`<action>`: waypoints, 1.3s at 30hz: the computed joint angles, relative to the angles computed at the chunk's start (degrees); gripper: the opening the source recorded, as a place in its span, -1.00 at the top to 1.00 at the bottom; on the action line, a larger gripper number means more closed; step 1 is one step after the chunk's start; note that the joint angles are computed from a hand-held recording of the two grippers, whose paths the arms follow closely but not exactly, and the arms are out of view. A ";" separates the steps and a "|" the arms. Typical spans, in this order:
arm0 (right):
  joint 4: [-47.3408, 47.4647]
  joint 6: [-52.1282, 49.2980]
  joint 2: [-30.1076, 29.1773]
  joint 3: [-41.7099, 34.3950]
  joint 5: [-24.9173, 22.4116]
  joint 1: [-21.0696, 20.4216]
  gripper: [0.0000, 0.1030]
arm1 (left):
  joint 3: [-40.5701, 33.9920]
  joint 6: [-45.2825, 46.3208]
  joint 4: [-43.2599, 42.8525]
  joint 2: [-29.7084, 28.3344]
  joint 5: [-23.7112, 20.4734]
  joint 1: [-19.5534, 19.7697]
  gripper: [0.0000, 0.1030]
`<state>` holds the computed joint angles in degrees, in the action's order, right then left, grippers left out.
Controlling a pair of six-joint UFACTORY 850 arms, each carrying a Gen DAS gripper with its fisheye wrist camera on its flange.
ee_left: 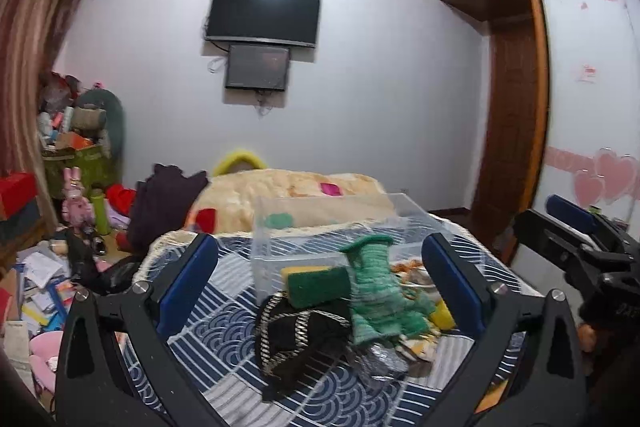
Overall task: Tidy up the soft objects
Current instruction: 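Grasp the green-yellow sponge with the left tool while the right tool grasps the green knitted sock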
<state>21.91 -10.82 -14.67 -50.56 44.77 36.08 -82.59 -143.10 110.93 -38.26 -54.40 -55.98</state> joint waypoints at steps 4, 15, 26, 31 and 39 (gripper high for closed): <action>-1.92 2.35 -0.67 -0.51 -1.71 -0.96 -0.70 | -1.38 2.35 -2.55 -0.97 -0.05 0.33 -0.90; -2.88 2.65 -4.14 -3.88 -9.69 -2.08 -0.06 | -3.43 2.76 -4.20 -2.40 8.61 3.36 -0.31; -18.44 15.89 -8.80 -11.28 -18.13 -3.43 0.25 | -9.43 7.80 -8.28 -6.91 19.99 7.29 -0.12; -21.37 17.51 -11.59 -15.74 -22.45 -3.72 0.25 | -12.38 11.72 -10.01 -8.92 22.27 7.90 -0.12; -32.59 28.02 -14.43 -20.95 -29.45 -4.57 0.25 | -14.91 13.16 -10.17 -10.97 26.90 8.72 -0.40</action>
